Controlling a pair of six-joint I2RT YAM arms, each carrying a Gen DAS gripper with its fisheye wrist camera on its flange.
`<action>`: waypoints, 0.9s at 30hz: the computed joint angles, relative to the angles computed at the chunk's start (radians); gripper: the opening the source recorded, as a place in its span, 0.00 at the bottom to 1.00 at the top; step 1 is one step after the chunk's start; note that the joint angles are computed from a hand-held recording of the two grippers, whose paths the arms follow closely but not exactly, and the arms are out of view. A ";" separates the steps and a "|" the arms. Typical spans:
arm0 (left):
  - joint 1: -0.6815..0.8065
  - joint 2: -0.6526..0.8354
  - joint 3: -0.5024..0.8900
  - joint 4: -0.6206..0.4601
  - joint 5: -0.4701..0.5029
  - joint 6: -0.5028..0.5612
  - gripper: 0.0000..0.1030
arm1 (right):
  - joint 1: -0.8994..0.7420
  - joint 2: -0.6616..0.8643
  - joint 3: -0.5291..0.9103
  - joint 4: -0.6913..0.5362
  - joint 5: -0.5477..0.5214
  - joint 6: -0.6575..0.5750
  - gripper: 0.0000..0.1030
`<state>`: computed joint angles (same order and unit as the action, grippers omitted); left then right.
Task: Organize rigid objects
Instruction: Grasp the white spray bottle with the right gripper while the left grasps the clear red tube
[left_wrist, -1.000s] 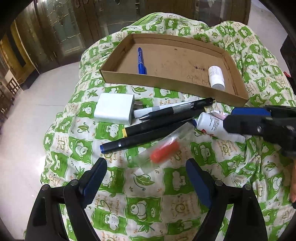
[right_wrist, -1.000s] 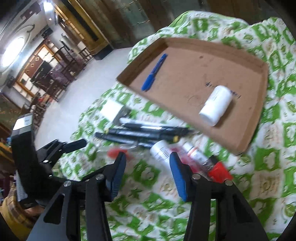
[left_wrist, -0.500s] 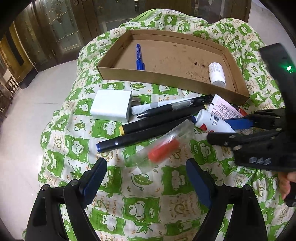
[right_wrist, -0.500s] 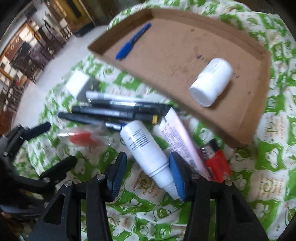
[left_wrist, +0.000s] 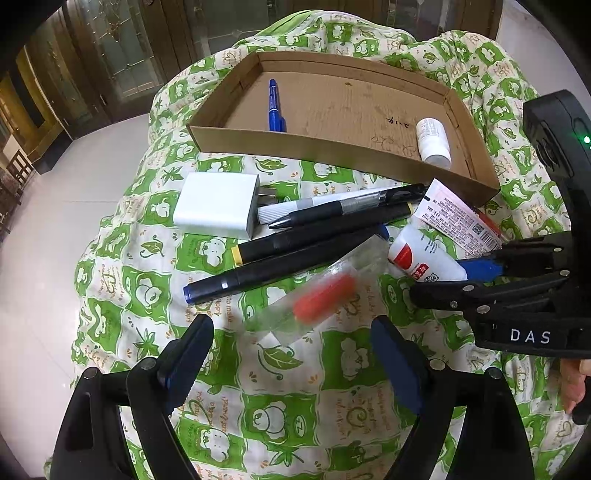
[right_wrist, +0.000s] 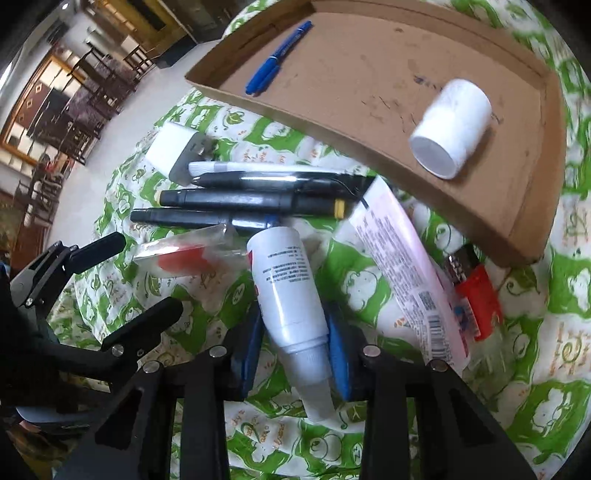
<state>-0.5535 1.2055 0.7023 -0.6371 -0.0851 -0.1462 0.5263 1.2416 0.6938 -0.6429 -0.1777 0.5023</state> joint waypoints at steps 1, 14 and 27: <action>0.002 0.012 0.008 0.002 0.005 0.008 0.87 | -0.004 0.002 0.001 -0.001 -0.006 0.005 0.31; -0.111 0.127 0.052 0.021 -0.057 0.061 0.28 | -0.097 -0.030 -0.022 -0.022 -0.063 -0.009 0.31; -0.055 0.116 0.058 -0.050 0.001 -0.036 0.35 | -0.082 -0.020 -0.009 -0.038 -0.034 -0.024 0.31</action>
<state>-0.6082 1.3217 0.7603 -0.6875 -0.0841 -0.1824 0.4447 1.2214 0.6850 -0.6808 -0.2117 0.4784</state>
